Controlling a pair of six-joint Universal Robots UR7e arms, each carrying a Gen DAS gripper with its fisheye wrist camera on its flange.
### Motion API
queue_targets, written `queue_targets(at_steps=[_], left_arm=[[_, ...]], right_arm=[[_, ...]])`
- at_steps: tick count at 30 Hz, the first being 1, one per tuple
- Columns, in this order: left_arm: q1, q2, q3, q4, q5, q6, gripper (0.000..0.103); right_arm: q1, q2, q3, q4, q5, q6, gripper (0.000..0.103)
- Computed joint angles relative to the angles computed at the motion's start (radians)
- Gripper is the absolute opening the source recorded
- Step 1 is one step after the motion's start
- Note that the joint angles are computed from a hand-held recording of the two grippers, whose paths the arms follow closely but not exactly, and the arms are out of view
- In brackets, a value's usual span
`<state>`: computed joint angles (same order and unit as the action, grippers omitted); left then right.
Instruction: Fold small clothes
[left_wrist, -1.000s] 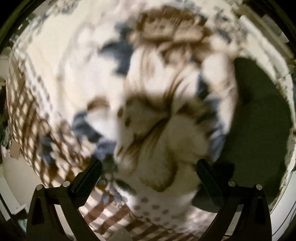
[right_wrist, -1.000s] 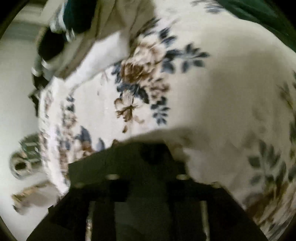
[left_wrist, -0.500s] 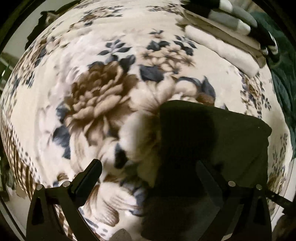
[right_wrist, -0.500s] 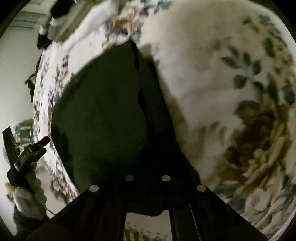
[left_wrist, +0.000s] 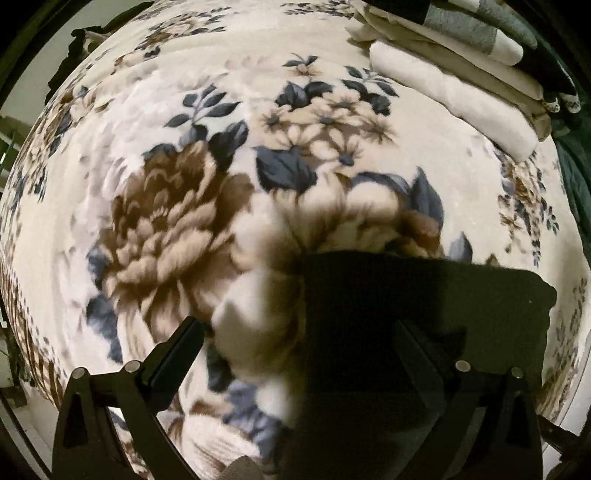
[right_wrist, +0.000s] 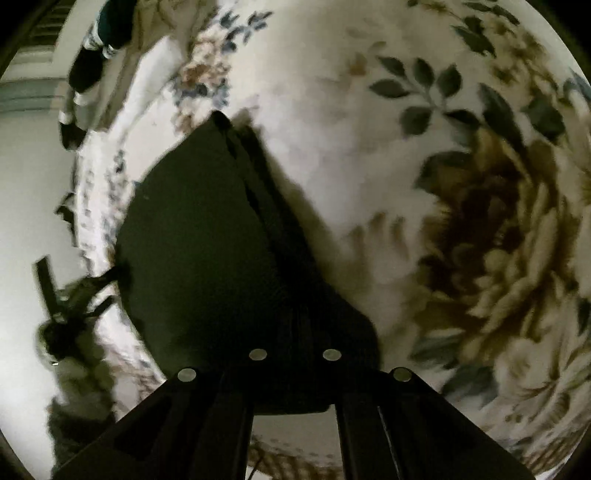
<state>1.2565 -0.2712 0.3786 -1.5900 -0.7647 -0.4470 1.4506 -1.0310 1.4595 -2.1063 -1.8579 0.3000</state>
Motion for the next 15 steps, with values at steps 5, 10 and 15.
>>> queue_targets(at_steps=[5,10,15], left_arm=[[-0.01,0.026,-0.042,0.0,0.01,0.037,0.103],[-0.017,-0.051,0.107,-0.045,-0.006,-0.003,0.103],[-0.024,-0.122,0.242,-0.097,-0.005,-0.016,0.103]], right_arm=[[-0.002,-0.045,0.034,-0.009,0.01,0.043,0.053],[-0.008,-0.034,0.043,0.086,0.025,0.086,0.022],[0.056,-0.075,0.1,-0.009,-0.099,0.077,0.006]])
